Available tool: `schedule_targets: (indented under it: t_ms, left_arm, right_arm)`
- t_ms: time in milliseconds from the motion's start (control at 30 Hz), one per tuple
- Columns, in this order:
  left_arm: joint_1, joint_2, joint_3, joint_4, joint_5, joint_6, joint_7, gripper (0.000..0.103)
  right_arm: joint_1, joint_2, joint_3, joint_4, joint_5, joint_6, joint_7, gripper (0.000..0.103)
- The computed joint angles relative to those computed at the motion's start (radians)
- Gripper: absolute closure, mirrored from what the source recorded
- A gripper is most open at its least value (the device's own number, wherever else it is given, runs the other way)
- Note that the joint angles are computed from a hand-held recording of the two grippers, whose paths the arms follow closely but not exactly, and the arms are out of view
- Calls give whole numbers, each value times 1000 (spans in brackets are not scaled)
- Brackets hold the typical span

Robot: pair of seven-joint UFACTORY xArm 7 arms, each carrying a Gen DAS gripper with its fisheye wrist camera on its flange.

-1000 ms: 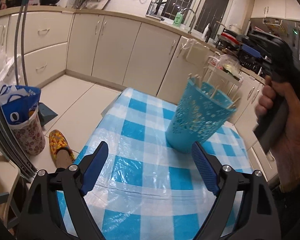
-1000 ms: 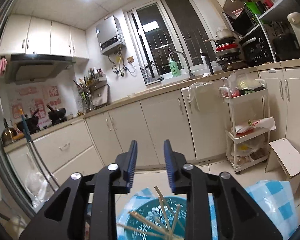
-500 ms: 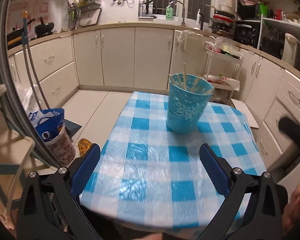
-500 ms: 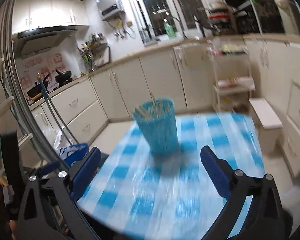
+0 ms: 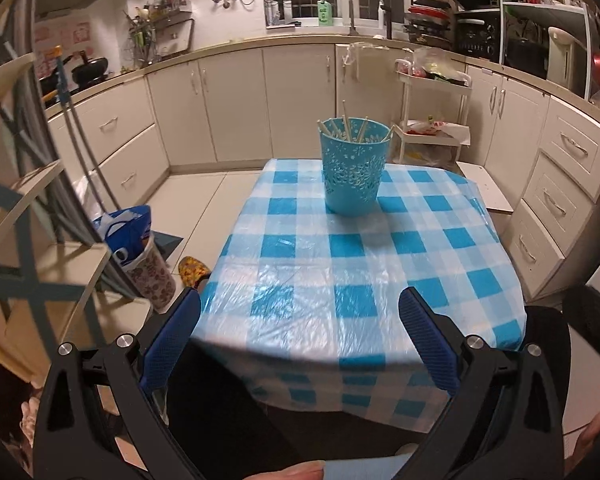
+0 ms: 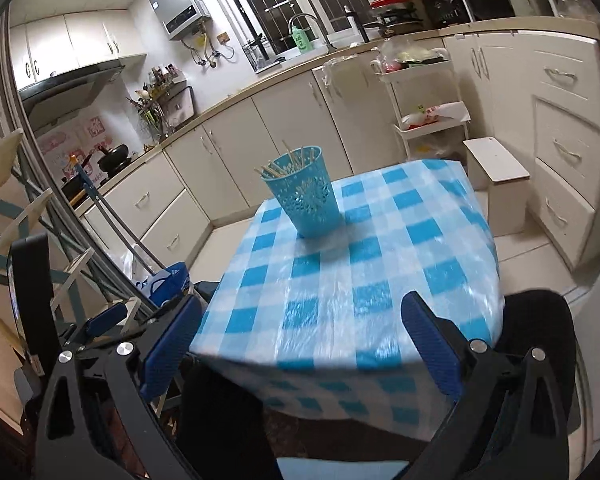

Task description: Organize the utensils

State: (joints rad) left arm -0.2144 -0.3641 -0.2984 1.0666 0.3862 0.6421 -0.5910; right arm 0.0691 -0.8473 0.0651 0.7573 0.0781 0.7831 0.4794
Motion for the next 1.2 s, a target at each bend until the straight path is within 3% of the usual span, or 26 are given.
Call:
schedule_targets:
  t_ms: [500, 1200]
  left_arm:
    - [-12, -137, -8, -121, -83, 7, 4, 8]
    - [15, -183, -14, -148, -124, 4, 10, 8]
  right_arm:
    - [23, -59, 31, -7, -14, 42, 8, 7]
    - [36, -61, 45, 12, -24, 59, 3, 7]
